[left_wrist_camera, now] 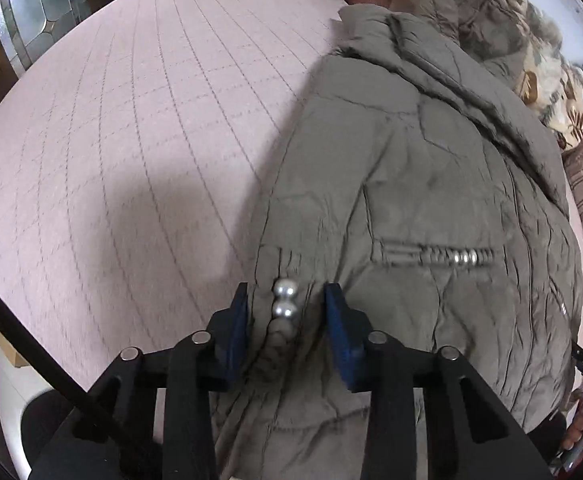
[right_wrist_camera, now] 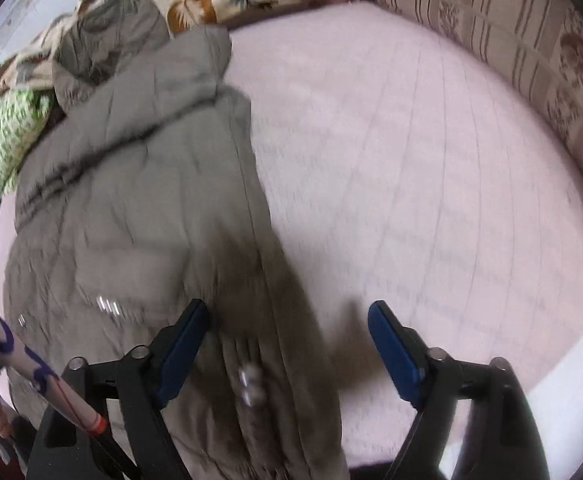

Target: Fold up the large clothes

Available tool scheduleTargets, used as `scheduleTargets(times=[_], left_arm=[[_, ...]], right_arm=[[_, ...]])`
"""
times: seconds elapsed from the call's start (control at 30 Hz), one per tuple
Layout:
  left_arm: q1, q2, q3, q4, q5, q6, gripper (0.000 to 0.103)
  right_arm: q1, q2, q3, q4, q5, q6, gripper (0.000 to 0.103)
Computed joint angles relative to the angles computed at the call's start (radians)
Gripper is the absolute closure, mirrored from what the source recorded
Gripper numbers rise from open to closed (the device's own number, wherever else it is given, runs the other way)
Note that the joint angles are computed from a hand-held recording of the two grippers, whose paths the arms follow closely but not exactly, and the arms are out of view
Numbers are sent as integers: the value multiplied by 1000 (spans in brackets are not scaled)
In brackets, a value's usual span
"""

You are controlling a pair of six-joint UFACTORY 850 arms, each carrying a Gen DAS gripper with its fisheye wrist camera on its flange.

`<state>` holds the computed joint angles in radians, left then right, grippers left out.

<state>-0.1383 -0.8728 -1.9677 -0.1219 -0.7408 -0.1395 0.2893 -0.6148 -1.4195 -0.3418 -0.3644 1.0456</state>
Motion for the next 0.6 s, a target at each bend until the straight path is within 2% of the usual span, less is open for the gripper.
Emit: scheduleTargets(times=[0.03, 0.07, 0.17, 0.3, 0.37, 0.47, 0.57, 0.6], left_arm=[[-3, 13, 20, 8, 8, -4, 69], [-7, 29, 45, 17, 20, -10, 69], [-18, 74, 107, 81, 60, -41, 69], [-13, 167, 209, 133, 117, -60, 67], [-19, 216, 253, 175, 167, -74, 64], [-39, 259, 275, 276, 221, -135, 54], [-56, 240, 218, 245, 228, -97, 48], [-61, 224, 192, 226, 224, -81, 44]], right_arm=[[4, -6, -1, 37, -14, -41, 46], [9, -12, -3, 57, -32, -57, 49], [23, -18, -17, -18, -98, 21, 49], [27, -26, -49, -27, -156, 6, 49], [37, 0, -34, -68, -158, 52, 48], [55, 70, 22, -118, -115, 121, 45], [77, 104, 14, -146, -100, 125, 41], [85, 104, -3, -152, -98, 119, 40]])
